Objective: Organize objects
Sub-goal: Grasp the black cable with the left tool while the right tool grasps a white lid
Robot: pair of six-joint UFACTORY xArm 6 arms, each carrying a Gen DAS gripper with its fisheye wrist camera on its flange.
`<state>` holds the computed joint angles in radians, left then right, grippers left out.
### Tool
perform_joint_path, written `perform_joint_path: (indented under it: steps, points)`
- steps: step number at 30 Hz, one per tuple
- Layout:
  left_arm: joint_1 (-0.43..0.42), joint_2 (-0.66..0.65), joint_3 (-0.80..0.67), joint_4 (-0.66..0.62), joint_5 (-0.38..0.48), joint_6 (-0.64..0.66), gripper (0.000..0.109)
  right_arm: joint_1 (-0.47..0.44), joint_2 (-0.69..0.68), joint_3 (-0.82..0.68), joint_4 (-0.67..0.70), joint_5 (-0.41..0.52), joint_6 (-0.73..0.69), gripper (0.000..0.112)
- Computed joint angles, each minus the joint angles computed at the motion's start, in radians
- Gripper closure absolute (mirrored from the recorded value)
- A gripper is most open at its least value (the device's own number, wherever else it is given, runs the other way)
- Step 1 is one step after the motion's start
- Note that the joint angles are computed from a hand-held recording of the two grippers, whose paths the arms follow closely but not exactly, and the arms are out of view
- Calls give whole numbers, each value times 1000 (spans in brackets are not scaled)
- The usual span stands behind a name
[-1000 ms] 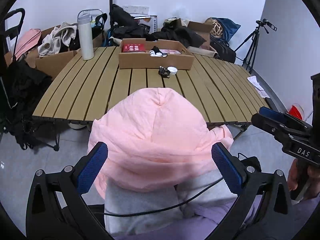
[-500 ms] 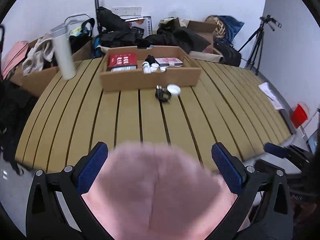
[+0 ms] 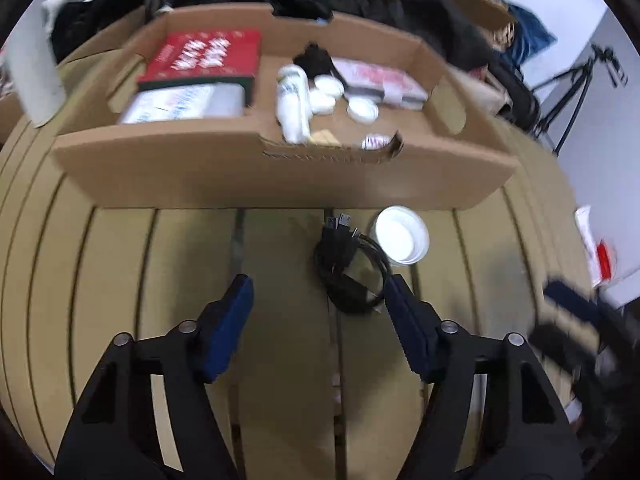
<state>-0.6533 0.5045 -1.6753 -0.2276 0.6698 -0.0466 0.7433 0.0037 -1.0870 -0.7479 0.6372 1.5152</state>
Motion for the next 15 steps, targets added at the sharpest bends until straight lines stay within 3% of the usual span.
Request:
perform_joint_path:
  steps: [3, 4, 5, 8, 12, 15]
  points:
    - [-15, 21, -13, -39, -29, 69, 55, -67, 101, -75, 37, -81, -98, 60]
    - [-21, 31, -27, -18, -24, 73, 76, -81, 130, -97, 48, -98, -121, 62]
    - [-27, 34, -27, 44, -38, 40, 83, -95, 162, -121, 64, -116, -152, 70]
    - [-27, 45, -30, 43, -55, 59, 83, -126, 230, -172, 102, -137, -213, 72]
    - [-22, 36, -19, 5, -46, 87, 83, -145, 267, -169, 162, -215, -238, 87]
    - [-8, 30, -16, -112, -35, 149, 84, -124, 286, -200, 125, -138, -235, 105]
